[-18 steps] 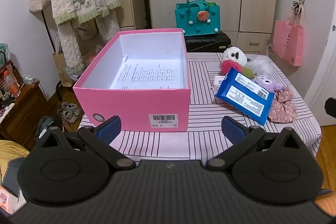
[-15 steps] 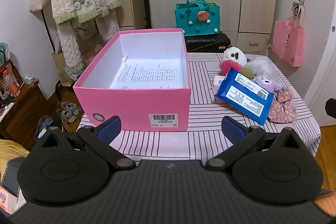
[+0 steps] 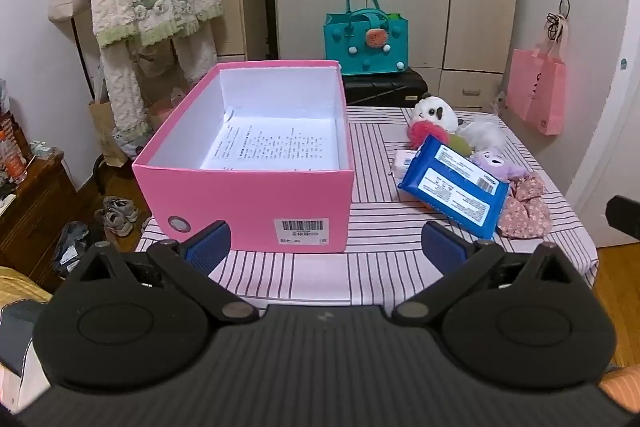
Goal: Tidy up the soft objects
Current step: 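Move the left tool toward the blue wet-wipes pack on the table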
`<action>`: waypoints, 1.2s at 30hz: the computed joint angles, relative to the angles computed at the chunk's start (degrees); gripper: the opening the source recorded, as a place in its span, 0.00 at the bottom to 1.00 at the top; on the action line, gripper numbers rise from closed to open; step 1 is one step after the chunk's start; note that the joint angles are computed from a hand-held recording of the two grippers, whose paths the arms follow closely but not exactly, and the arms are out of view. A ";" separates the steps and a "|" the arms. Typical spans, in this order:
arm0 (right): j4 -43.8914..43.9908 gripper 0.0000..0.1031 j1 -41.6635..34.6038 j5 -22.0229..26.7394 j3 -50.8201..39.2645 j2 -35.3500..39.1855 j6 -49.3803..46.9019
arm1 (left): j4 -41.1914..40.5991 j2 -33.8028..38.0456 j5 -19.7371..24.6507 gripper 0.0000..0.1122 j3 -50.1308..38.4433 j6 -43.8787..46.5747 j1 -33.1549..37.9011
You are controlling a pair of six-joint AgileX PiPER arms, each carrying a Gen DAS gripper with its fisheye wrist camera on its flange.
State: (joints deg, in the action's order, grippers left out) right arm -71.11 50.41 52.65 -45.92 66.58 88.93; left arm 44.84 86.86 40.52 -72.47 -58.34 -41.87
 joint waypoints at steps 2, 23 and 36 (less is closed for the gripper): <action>-0.43 1.00 0.27 0.33 0.25 0.12 0.39 | 2.08 0.11 0.52 0.91 0.40 -2.41 -0.31; -11.63 1.00 2.95 2.45 9.12 -2.60 14.55 | 30.41 -1.09 -0.97 0.92 12.25 -30.67 -4.38; -7.48 1.00 5.77 5.85 9.12 -3.80 10.89 | 27.37 -2.40 0.23 0.92 12.82 -28.21 -4.93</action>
